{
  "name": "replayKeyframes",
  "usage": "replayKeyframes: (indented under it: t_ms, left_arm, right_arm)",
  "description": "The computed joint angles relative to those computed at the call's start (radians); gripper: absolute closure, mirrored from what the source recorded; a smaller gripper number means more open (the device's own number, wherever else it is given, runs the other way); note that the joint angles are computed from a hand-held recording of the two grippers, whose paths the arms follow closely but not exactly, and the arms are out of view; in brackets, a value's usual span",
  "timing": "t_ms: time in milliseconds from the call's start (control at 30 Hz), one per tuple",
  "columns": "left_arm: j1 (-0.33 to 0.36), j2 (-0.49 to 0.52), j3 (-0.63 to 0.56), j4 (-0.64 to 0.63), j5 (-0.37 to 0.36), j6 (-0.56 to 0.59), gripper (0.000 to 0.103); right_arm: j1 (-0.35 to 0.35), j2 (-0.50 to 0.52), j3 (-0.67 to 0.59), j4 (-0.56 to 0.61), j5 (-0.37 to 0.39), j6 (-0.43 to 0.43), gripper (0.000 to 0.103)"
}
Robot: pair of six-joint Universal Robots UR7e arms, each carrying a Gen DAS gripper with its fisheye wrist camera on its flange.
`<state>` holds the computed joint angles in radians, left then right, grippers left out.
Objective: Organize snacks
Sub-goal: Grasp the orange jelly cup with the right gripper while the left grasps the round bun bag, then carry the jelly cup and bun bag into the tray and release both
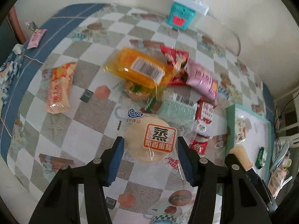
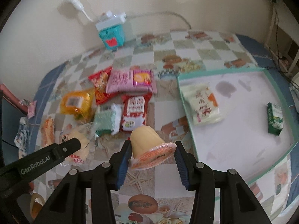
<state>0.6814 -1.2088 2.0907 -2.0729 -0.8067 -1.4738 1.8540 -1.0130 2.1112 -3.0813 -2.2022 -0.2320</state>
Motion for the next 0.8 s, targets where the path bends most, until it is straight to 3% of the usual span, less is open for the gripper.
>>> replayKeyframes:
  t_ms: [233, 400, 600, 800]
  left_arm:
    - [-0.056, -0.036, -0.002, 0.055, 0.074, -0.057, 0.045]
    - [-0.084, -0.015, -0.029, 0.09, 0.094, -0.069, 0.045]
    - [-0.105, 0.038, -0.066, 0.073, 0.095, -0.027, 0.045]
    - [-0.123, 0.121, -0.118, 0.029, 0.08, 0.055, 0.045]
  right_arm:
    - [0.02, -0.05, 0.008, -0.065, 0.028, -0.006, 0.054]
    - [0.015, -0.079, 0.014, -0.107, -0.003, -0.013, 0.054]
    - [-0.044, -0.144, 0.014, -0.083, 0.016, 0.039, 0.054]
    - [-0.099, -0.203, 0.015, -0.102, -0.015, 0.07, 0.054]
